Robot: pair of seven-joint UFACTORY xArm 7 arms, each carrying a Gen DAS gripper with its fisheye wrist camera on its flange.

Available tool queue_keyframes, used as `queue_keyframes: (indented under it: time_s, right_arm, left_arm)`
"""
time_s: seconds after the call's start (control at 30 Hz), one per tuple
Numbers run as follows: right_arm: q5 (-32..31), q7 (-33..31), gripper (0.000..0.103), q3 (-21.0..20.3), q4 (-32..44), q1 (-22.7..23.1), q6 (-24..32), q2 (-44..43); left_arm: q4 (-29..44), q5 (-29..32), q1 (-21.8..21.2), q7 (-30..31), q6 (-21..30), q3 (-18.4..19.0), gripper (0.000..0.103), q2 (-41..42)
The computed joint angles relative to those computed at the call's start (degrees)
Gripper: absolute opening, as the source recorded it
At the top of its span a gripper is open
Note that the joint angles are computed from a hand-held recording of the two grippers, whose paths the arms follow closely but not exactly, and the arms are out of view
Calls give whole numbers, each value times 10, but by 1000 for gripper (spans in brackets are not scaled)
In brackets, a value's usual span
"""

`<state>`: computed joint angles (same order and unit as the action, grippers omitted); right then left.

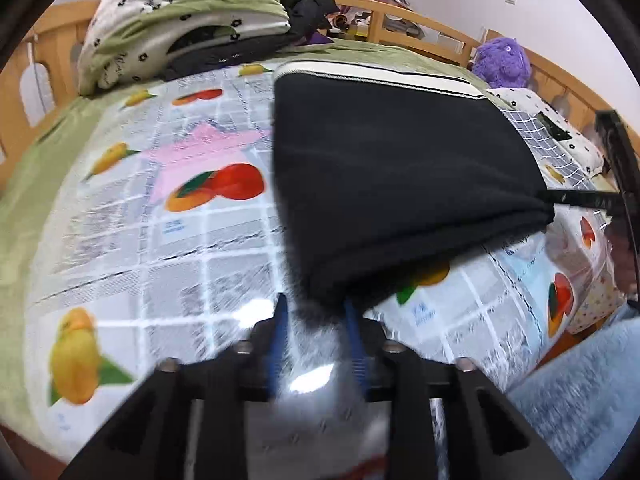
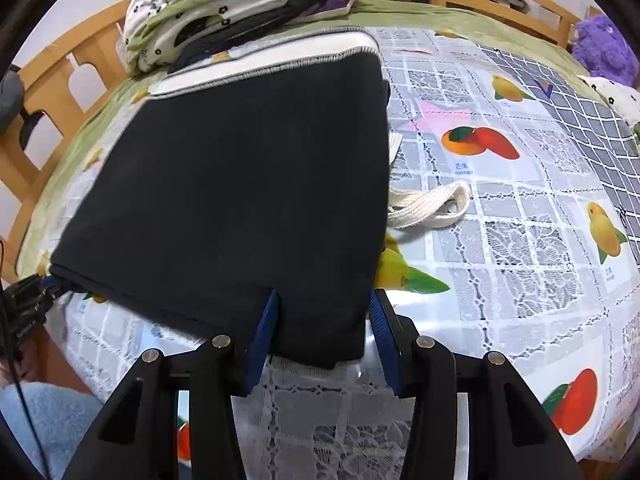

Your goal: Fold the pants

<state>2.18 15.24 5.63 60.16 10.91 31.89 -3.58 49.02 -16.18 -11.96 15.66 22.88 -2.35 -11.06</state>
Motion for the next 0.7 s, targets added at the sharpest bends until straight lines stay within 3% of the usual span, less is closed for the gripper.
queue_keyframes:
  time_s: [0.07, 0.2, 0.37, 0.47, 0.5, 0.57, 0.6, 0.7]
  right_arm:
    - [25, -13, 46, -5, -17, 0, -27, -23]
    - [57, -38, 46, -6, -35, 6, -93, -37]
    - [17, -36, 46, -4, -5, 23, -112, 16]
    - [-75, 16, 45, 10, -4, 12, -89, 31]
    - [-70, 15, 45, 10, -6, 13, -80, 27]
    - [-2, -28, 45, 5, -14, 15, -61, 13]
    - [31, -49, 45, 2, -18, 15, -58, 7]
    - [97, -96, 44, -5, -24, 18, -63, -10]
  left_arm:
    - [-11, 17, 10, -12, 4, 0, 45, -25]
    - [13, -63, -22, 39, 14, 39, 48, -39]
    - [142, -118, -32, 68, 42, 22, 49, 68]
    - [169, -60, -9, 24, 67, -9, 49, 119]
    - [149, -46, -5, 17, 49, -15, 49, 119]
    - [88, -67, -1, 58, -13, -23, 49, 91]
    - [74, -74, 1, 70, -9, -21, 51, 80]
    - [95, -143, 13, 98, 89, 1, 55, 77]
